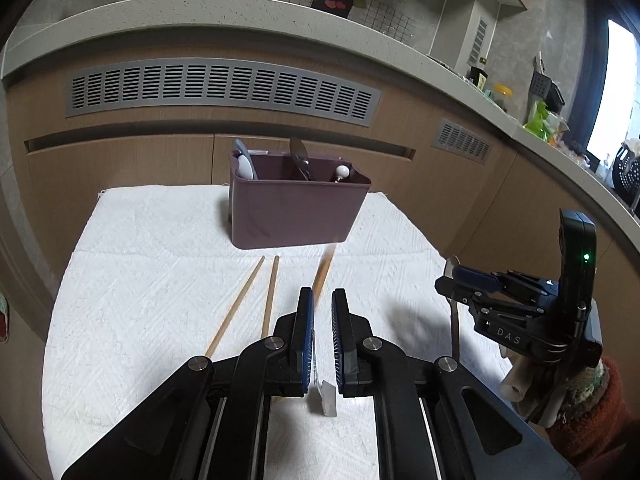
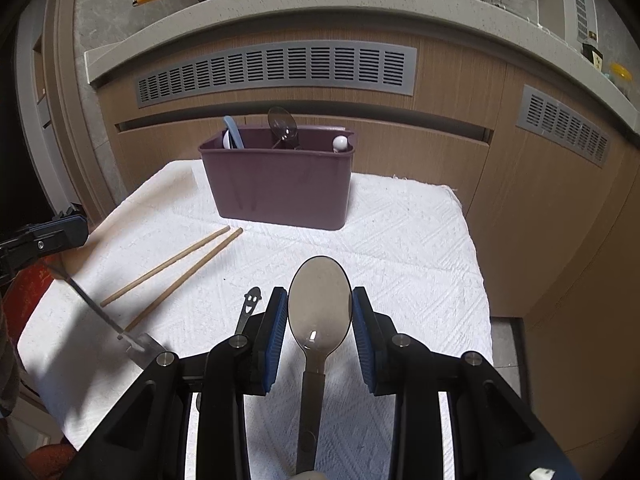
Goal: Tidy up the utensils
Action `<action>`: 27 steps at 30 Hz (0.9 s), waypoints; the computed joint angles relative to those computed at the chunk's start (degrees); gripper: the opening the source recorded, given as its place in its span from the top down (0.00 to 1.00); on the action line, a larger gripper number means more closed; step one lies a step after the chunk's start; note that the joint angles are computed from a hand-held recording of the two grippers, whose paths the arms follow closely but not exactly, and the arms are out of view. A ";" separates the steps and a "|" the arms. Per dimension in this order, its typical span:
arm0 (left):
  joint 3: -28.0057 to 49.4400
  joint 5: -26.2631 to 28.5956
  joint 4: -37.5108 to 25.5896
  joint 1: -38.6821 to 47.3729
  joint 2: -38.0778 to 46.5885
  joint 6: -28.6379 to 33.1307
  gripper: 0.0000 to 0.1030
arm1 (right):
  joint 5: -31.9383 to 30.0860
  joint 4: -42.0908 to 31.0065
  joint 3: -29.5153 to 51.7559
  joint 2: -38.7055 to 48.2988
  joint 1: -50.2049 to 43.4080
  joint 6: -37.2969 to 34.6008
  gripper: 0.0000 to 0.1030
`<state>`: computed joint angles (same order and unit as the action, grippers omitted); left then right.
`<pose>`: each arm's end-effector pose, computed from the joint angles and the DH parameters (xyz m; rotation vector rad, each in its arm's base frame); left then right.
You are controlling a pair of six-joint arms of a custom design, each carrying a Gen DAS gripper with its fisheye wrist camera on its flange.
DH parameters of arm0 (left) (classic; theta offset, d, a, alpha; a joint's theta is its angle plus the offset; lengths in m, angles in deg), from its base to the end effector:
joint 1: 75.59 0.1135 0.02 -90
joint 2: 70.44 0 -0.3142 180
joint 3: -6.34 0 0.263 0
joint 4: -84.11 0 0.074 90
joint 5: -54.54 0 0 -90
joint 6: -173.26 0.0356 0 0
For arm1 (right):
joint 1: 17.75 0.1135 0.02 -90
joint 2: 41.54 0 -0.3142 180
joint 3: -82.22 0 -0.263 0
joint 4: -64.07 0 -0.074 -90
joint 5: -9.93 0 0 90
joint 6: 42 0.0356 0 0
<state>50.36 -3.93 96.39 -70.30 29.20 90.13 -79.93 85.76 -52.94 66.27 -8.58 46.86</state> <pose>0.2975 0.0088 0.1346 0.3022 2.2260 -0.5241 0.3139 0.0506 0.1061 -0.2047 2.2831 0.0699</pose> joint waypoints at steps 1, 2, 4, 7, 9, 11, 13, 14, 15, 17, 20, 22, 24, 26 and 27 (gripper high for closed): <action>0.05 0.33 -0.21 0.05 0.19 0.08 0.91 | -0.03 0.07 0.04 0.35 0.00 0.05 0.71; 0.14 0.44 -0.45 0.04 0.43 0.21 0.91 | -0.04 0.04 0.06 0.57 -0.01 0.04 0.71; -0.18 -0.20 0.23 0.02 0.68 0.23 0.91 | 0.30 -0.27 0.33 1.12 0.04 0.07 0.71; -0.57 -0.51 0.94 0.40 0.69 0.50 0.91 | 0.45 -0.28 0.45 1.71 -0.04 0.08 0.71; -0.97 -0.45 1.49 0.96 0.28 0.46 0.95 | 0.35 -0.28 0.43 1.82 -0.19 0.10 0.71; -1.50 0.12 2.35 1.88 -0.68 -0.30 0.98 | 0.29 -0.31 0.41 1.83 -0.40 0.28 0.71; -1.36 0.93 1.33 2.49 -2.72 -0.24 0.99 | -0.08 -0.33 0.26 1.40 -0.65 0.63 0.71; -1.19 0.81 0.61 2.47 -4.05 -0.02 0.99 | -0.51 -0.29 0.09 0.79 -0.81 0.68 0.71; -1.00 0.86 0.00 2.48 -4.88 0.18 1.00 | -0.92 -0.12 -0.17 -0.10 -0.93 0.69 0.71; -0.07 2.08 -2.05 2.62 -6.49 0.51 1.00 | -1.67 -0.05 -0.48 -1.70 -1.09 0.58 0.71; 0.70 2.69 -3.91 2.88 -7.30 1.59 1.00 | -1.56 -0.24 -0.76 -3.59 -1.10 0.10 0.71; 2.40 3.32 -8.51 3.64 -5.68 3.90 0.99 | -1.52 -0.58 -0.84 -3.78 -1.11 -0.63 0.71; 2.66 2.81 -10.53 3.88 -3.62 5.88 0.95 | -1.96 -1.26 -0.69 -3.18 -1.29 -1.06 0.71; 3.40 2.94 -14.34 3.29 0.29 12.38 0.83 | -2.34 -1.56 -0.38 -2.12 -1.34 -0.75 0.71; 3.88 3.00 -15.90 2.86 1.86 14.87 0.68 | -2.69 -1.76 -0.03 -1.41 -1.40 -0.53 0.71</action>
<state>54.24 -0.92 80.49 -67.45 31.06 104.99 -82.62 84.00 -52.97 64.85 -9.98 46.33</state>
